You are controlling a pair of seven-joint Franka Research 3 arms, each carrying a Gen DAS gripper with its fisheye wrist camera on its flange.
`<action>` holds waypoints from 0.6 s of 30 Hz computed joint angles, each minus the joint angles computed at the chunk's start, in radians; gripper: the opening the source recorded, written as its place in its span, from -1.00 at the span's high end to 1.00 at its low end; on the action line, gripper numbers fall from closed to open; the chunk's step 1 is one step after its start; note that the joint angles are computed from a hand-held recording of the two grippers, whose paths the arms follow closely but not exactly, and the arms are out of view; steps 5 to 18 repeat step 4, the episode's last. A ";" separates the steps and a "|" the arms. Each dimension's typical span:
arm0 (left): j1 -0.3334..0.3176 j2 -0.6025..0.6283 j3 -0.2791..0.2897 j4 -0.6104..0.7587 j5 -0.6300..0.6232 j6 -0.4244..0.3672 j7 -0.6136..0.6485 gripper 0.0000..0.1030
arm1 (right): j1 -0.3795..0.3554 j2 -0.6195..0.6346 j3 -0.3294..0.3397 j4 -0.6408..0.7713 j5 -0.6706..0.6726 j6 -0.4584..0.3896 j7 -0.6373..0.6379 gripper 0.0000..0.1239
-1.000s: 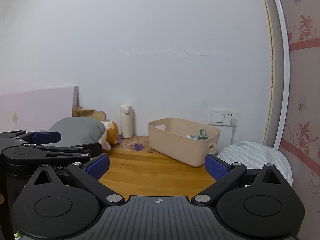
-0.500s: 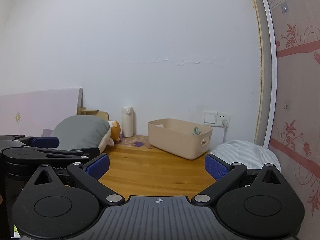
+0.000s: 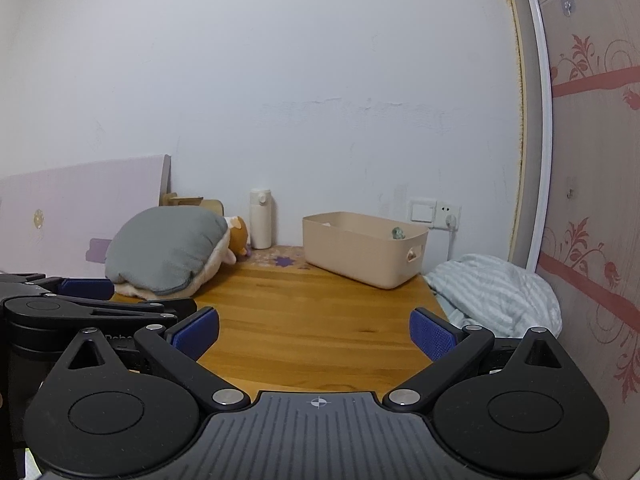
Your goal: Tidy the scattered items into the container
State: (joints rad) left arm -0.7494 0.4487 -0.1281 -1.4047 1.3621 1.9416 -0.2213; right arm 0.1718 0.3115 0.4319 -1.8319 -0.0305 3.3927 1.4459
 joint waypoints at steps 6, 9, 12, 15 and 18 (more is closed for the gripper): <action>-0.005 -0.004 0.001 -0.006 0.008 -0.016 -0.013 -0.79 | -0.034 0.011 0.040 0.007 -0.014 -0.008 0.010 -0.66; -0.005 -0.004 0.001 -0.006 0.008 -0.016 -0.013 -0.79 | -0.034 0.011 0.040 0.007 -0.014 -0.008 0.010 -0.66; -0.005 -0.004 0.001 -0.006 0.008 -0.016 -0.013 -0.79 | -0.034 0.011 0.040 0.007 -0.014 -0.008 0.010 -0.66; -0.005 -0.004 0.001 -0.006 0.008 -0.016 -0.013 -0.79 | -0.034 0.011 0.040 0.007 -0.014 -0.008 0.010 -0.66; -0.005 -0.004 0.001 -0.006 0.008 -0.016 -0.013 -0.79 | -0.034 0.011 0.040 0.007 -0.014 -0.008 0.010 -0.66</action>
